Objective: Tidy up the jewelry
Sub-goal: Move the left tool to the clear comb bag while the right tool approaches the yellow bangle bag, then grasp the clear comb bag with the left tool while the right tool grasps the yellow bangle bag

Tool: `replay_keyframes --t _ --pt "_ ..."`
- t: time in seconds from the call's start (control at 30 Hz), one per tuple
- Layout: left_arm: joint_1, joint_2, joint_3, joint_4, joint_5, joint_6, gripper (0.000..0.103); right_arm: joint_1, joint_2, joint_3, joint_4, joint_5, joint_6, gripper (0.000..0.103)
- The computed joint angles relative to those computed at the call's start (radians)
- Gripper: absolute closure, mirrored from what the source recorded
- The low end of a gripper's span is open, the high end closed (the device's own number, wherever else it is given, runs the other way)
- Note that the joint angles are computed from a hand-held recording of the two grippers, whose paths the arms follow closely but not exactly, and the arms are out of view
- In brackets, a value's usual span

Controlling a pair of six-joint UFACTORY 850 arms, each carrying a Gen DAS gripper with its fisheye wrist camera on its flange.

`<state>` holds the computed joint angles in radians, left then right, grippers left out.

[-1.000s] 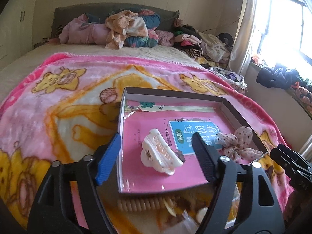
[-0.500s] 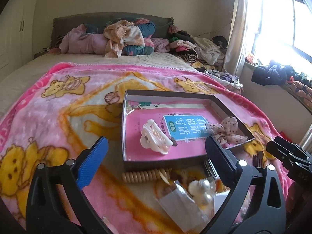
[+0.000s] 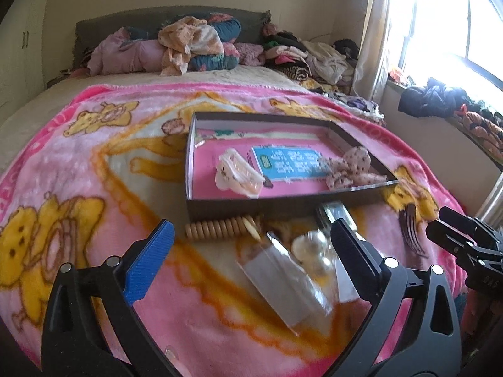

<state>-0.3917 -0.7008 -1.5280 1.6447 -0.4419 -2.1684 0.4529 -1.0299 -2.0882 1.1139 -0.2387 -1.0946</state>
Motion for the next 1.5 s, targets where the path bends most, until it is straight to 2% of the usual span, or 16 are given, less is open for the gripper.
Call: replay_keyframes --t 0.2,0.5,0.77,1.03,1.23,1.33,1.4,1.5 --pt "-0.005 0.006 0.024 -0.034 0.012 0.016 0.012 0.003 0.009 0.026 -0.094 -0.01 0.06 0.024" --pt "0.001 0.005 0.048 -0.106 0.06 0.048 0.012 0.02 -0.027 -0.023 -0.469 -0.075 0.359 0.024" --pt "0.01 -0.024 0.018 -0.198 0.134 0.117 0.012 0.034 -0.098 -0.136 -0.732 -0.163 0.582 0.024" --pt "0.007 -0.059 -0.026 -0.288 0.144 0.211 0.012 0.058 -0.208 -0.313 -0.921 -0.259 0.69 0.025" --pt "0.008 -0.07 -0.043 -0.366 0.145 0.3 0.021 0.056 -0.324 -0.513 -0.924 -0.338 0.678 0.029" --pt "0.011 -0.071 -0.048 -0.384 0.148 0.32 0.026 0.055 -0.39 -0.632 -0.922 -0.376 0.662 0.039" --pt "0.011 -0.072 -0.052 -0.395 0.148 0.332 0.03 0.052 -0.399 -0.648 -0.903 -0.38 0.648 0.051" --pt "0.011 -0.072 -0.052 -0.382 0.151 0.319 0.041 0.041 -0.369 -0.595 -0.842 -0.36 0.619 0.054"
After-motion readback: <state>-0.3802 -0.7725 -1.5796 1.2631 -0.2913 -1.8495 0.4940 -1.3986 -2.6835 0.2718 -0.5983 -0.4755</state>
